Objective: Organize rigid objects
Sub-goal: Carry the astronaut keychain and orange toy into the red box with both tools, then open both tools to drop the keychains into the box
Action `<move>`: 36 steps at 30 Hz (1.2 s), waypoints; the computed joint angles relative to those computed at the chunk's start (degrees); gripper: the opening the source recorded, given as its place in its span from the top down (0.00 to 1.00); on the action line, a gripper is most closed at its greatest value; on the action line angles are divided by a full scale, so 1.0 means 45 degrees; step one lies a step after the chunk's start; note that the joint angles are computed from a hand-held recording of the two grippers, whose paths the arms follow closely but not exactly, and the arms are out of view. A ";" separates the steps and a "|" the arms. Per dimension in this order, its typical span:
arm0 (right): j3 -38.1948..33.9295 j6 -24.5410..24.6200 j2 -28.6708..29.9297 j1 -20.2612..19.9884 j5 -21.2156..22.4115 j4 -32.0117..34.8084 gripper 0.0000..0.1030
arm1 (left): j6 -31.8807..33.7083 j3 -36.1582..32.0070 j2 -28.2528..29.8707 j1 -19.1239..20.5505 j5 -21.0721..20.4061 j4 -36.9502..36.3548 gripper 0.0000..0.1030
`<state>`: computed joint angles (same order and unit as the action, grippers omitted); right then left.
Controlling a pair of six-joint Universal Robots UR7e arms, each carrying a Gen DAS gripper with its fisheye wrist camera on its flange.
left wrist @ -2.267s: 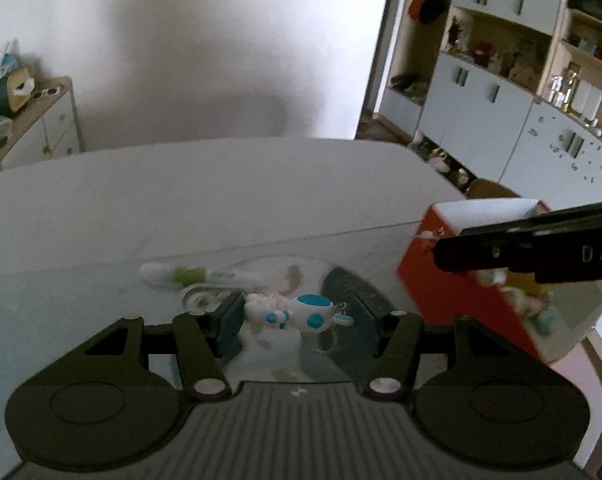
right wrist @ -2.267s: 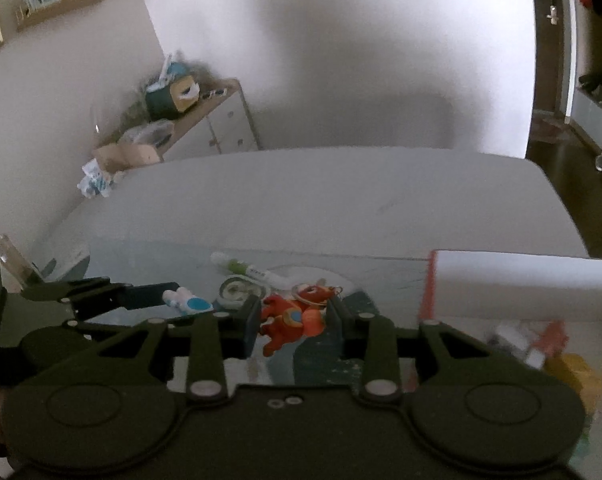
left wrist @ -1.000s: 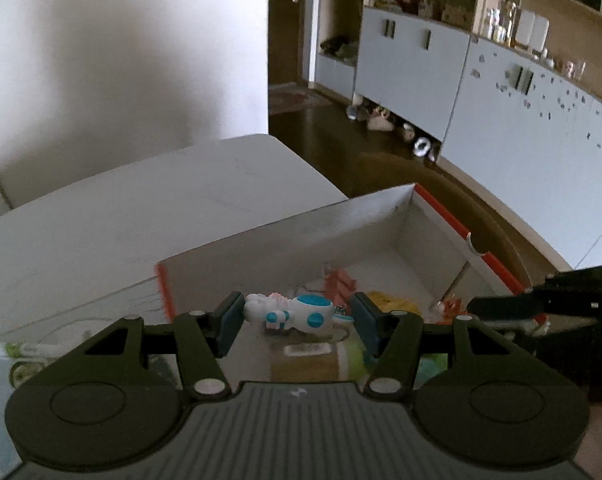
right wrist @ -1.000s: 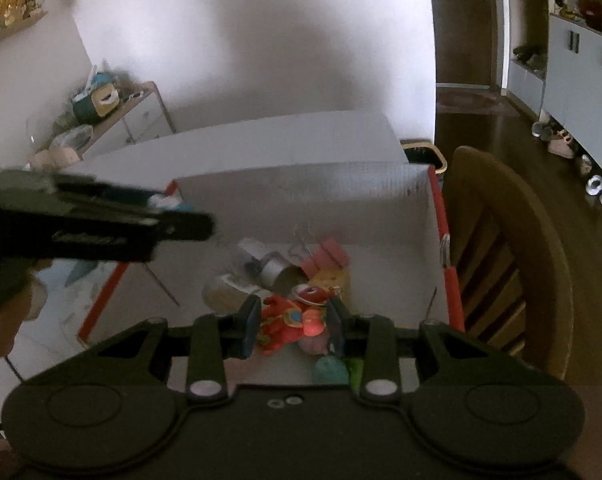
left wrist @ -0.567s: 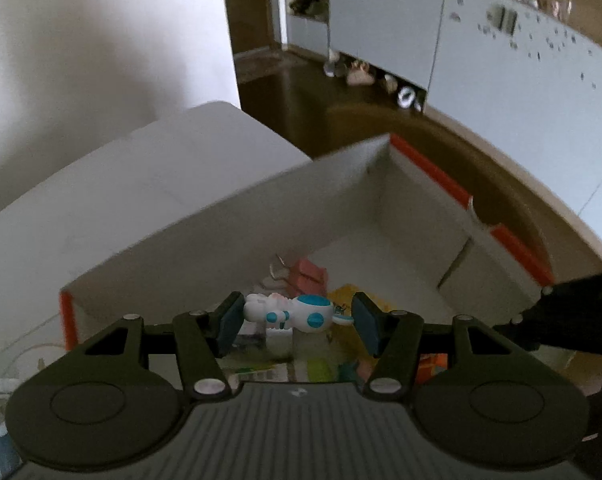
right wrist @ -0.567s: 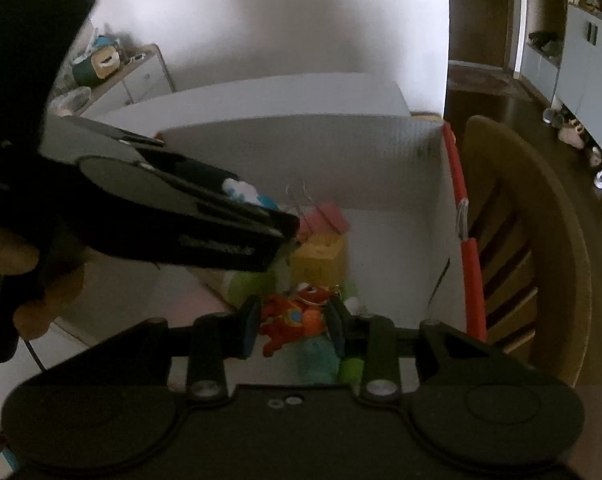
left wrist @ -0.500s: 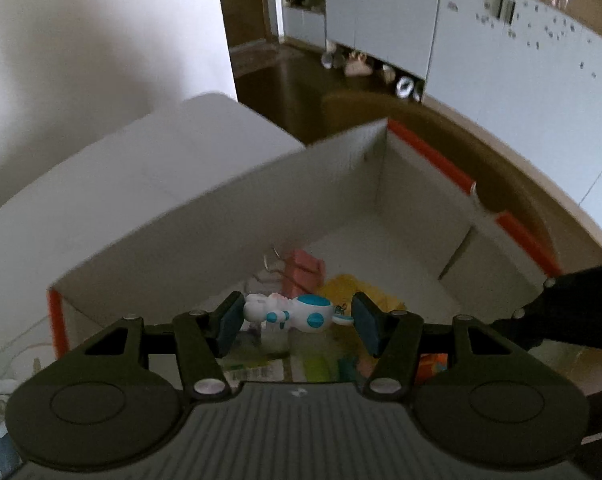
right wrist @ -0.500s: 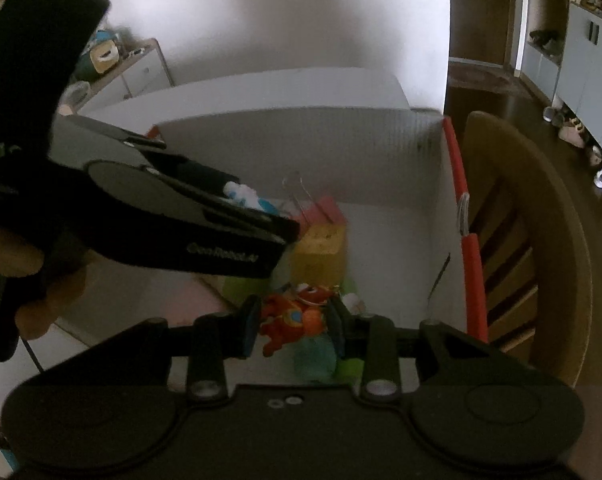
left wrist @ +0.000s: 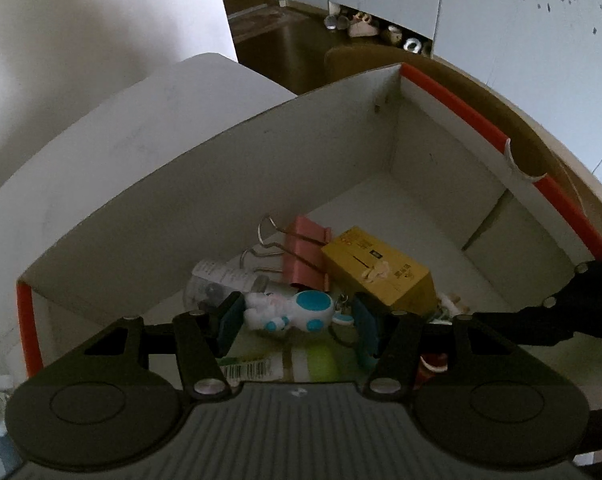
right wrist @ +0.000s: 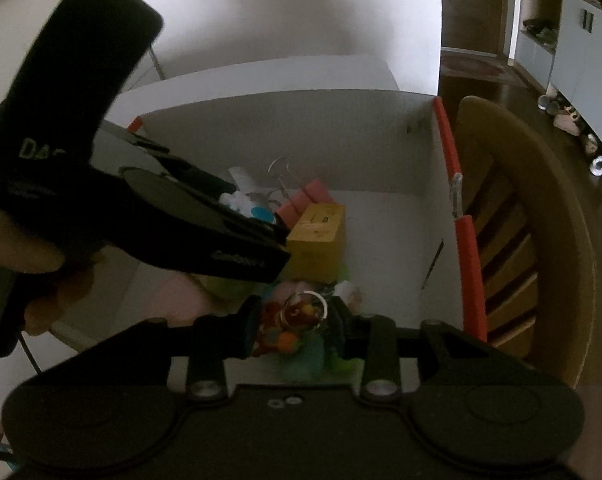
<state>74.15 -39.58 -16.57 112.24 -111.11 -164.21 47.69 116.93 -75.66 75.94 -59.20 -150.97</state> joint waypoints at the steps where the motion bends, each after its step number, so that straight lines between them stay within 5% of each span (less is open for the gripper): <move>1: 0.0039 0.0023 -0.0047 -0.0011 0.0035 0.0017 0.64 | 0.0013 0.0020 0.0009 -0.0060 0.0098 0.0007 0.43; 17: 0.1104 -0.0061 -0.0811 -0.0003 0.0918 -0.0396 0.47 | -0.0442 0.0256 -0.0772 -0.0158 0.0024 0.0210 0.33; 33: 0.2102 -0.0239 -0.1480 0.0554 0.1685 -0.0829 0.27 | -0.0852 0.0302 -0.3569 0.0435 -0.2096 0.1090 0.33; 36: 0.2258 -0.0145 -0.1498 0.0731 0.1760 -0.1030 0.22 | -0.0741 0.0306 -0.4041 0.0577 -0.2422 0.1213 0.24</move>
